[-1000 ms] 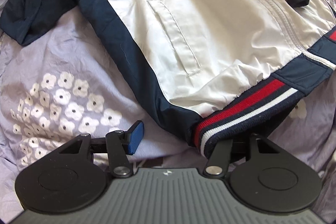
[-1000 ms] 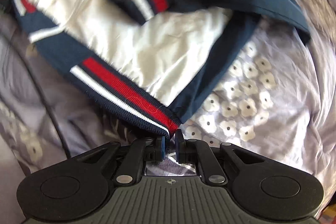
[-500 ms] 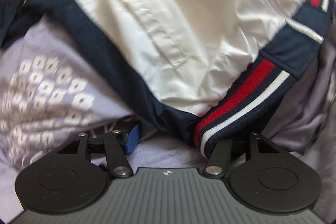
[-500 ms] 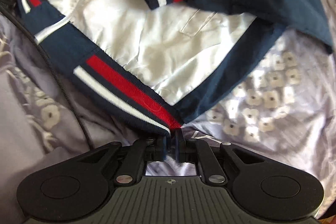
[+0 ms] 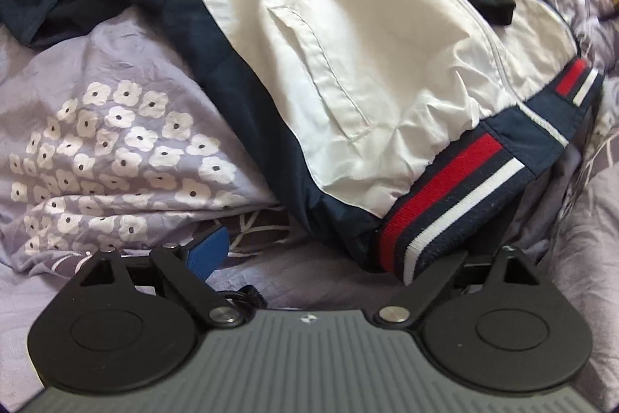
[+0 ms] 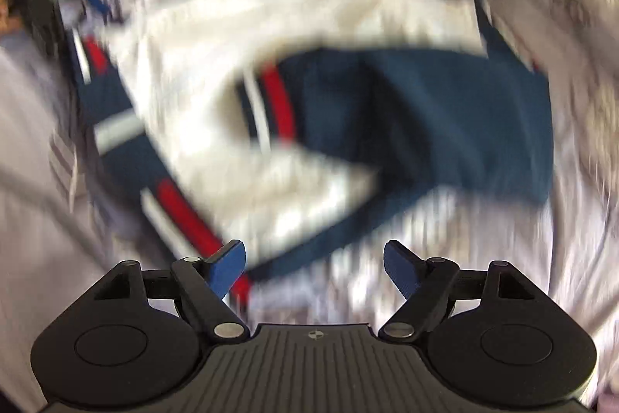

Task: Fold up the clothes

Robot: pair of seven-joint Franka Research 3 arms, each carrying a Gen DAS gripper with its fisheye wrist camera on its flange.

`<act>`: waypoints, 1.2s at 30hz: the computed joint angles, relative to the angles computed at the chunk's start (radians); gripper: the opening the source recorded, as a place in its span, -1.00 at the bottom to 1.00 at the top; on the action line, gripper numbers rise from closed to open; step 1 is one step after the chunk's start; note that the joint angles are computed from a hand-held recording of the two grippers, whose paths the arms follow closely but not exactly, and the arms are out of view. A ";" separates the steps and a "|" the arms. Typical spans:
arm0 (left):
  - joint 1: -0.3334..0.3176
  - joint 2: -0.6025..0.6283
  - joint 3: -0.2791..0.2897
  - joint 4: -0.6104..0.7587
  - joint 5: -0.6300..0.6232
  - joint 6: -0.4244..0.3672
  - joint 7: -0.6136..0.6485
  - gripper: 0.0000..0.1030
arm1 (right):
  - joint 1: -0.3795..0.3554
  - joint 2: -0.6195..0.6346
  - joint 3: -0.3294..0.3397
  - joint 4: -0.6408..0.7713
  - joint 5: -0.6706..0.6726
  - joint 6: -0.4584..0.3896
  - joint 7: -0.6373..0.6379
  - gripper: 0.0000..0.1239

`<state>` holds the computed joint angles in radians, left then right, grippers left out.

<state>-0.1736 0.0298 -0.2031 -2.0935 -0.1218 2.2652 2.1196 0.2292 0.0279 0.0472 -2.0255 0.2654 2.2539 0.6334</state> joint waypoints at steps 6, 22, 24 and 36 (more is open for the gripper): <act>-0.039 -0.039 -0.022 -0.096 0.060 0.068 0.011 0.76 | 0.098 0.116 0.112 0.035 0.263 0.184 -0.334 0.27; 0.000 -0.073 0.037 -0.055 -0.152 -0.077 0.135 0.78 | 0.137 0.224 0.125 0.014 0.303 0.052 -0.333 0.12; 0.003 -0.082 0.035 -0.064 -0.153 -0.075 0.139 0.78 | 0.144 0.236 0.131 0.064 0.293 0.008 -0.316 0.11; 0.000 -0.142 0.054 -0.086 -0.183 -0.127 0.166 0.78 | 0.229 0.277 0.250 -0.020 0.505 0.299 -0.518 -0.29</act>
<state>-0.1738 -0.1125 -0.1490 -2.1792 -0.3051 2.1386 2.2855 0.4580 0.3046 0.2968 -2.0456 0.7703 2.5528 0.1152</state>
